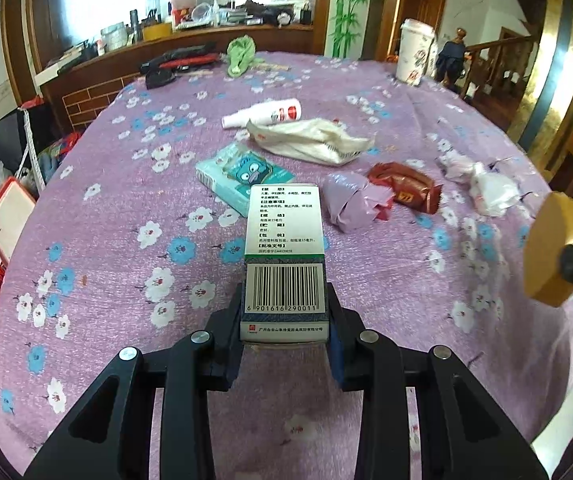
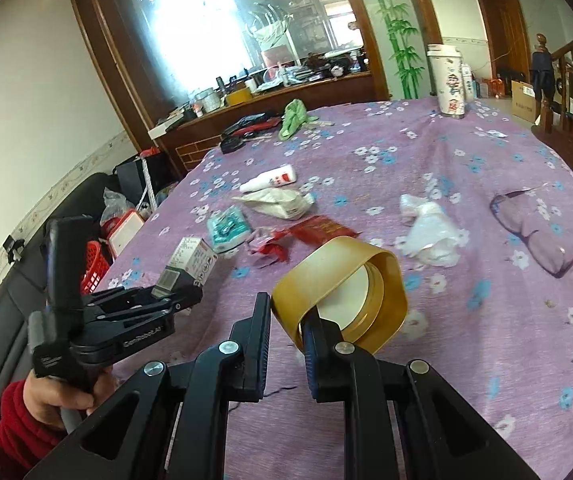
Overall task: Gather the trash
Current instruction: 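Lift the tape roll and medicine box off the table with both tools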
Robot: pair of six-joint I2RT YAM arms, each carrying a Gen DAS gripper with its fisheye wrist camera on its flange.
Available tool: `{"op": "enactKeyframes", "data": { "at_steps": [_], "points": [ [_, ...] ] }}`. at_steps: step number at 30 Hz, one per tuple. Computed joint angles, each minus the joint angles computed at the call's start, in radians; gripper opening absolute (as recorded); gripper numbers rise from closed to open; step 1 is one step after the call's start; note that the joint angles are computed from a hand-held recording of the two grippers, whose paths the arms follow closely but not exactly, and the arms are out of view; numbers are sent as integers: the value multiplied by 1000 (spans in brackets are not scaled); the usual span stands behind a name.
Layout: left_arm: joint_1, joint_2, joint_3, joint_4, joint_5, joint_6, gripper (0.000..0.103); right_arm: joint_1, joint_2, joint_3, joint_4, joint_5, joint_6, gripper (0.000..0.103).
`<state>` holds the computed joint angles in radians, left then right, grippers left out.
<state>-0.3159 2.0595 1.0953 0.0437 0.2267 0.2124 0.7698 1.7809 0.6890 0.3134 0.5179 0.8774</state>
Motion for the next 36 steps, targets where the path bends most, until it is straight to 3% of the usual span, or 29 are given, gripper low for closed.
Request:
{"op": "enactKeyframes", "data": {
  "at_steps": [14, 36],
  "points": [
    [91, -63, -75, 53, 95, 57, 33, 11, 147, 197, -82, -24, -13, 16],
    [222, -49, -46, 37, 182, 88, 33, 28, 312, 446, -199, -46, -38, 16]
  ]
}}
